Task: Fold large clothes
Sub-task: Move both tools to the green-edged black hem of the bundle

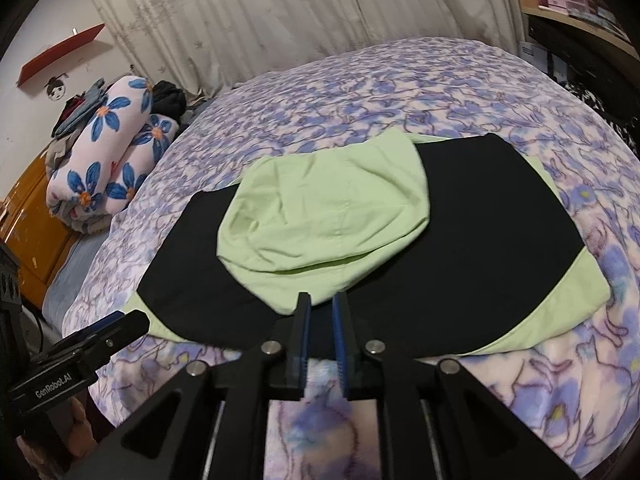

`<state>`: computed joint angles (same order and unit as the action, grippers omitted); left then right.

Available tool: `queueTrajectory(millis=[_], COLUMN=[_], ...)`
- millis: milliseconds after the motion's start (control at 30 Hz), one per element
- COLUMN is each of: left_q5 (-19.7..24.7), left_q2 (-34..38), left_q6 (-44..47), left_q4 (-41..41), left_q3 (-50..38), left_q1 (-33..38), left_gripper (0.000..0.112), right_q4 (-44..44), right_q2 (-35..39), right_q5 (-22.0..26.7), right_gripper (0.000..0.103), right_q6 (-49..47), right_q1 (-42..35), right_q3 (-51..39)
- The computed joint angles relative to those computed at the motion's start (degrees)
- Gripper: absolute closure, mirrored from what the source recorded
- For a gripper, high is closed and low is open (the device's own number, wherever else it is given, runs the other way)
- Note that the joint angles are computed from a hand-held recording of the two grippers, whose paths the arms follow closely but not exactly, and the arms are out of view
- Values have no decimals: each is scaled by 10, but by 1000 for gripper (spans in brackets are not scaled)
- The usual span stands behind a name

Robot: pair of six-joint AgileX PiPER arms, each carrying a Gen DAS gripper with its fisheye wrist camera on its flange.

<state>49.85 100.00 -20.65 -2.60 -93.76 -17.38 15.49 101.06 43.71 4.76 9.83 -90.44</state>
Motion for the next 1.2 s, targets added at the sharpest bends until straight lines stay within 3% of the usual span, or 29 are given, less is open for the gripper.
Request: queueTrajectory(millis=[467,833,1200], left_q5=[-30,-41,-111], left_q2=[18,82,158], left_q6=[48,101,147], left_q4=[-91,-195,-276], left_q3=[58,49,6], left_q1=[59,108,132], left_gripper=[38,38,38], right_q4=[-21,-33,-38], right_q2=[28,85,132], right_q5=[-32,-16,-2], right_gripper=[88,88,88], right_q6=[4,12,15], right_q1=[33,46,48], right_q3=[-9,-70,-125])
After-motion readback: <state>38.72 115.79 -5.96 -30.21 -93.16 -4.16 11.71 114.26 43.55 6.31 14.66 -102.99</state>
